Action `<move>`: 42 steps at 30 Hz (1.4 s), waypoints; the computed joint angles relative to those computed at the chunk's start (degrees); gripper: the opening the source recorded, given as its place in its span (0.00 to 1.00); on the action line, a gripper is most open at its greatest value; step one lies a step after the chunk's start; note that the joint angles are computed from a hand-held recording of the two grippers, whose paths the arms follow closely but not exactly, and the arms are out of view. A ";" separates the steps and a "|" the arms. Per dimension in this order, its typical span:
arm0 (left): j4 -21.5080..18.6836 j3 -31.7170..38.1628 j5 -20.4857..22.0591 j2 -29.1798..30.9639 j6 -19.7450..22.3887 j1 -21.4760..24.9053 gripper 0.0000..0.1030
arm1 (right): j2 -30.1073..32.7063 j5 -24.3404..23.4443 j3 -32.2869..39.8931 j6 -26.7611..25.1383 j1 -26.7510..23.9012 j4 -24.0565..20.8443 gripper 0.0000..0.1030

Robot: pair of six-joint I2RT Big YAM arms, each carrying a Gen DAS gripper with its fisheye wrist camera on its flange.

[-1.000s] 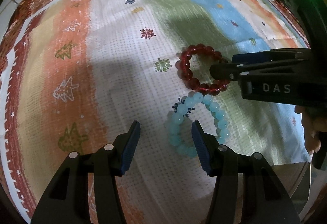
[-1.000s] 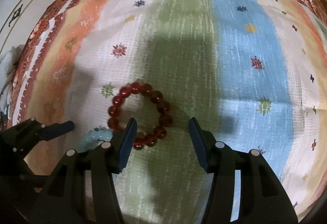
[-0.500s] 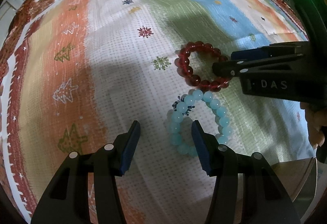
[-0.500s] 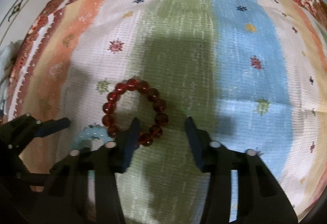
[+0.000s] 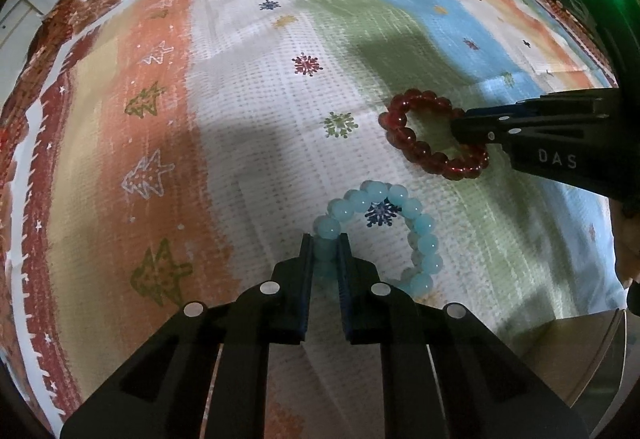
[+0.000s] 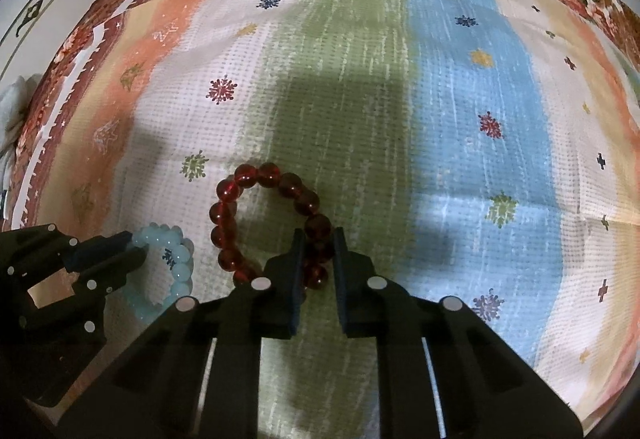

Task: Organize jewelry
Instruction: 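Grasp the red bead bracelet with the right tool while the left grasps the light-blue bracelet, then carry both bracelets to the silver tin and open both tools to drop them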

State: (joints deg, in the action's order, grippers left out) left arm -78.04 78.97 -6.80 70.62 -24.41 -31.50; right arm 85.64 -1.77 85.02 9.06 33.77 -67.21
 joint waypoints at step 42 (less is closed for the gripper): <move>-0.47 3.58 -2.21 -7.34 -7.06 -3.49 0.11 | -14.57 -0.29 -4.49 1.73 2.21 0.36 0.14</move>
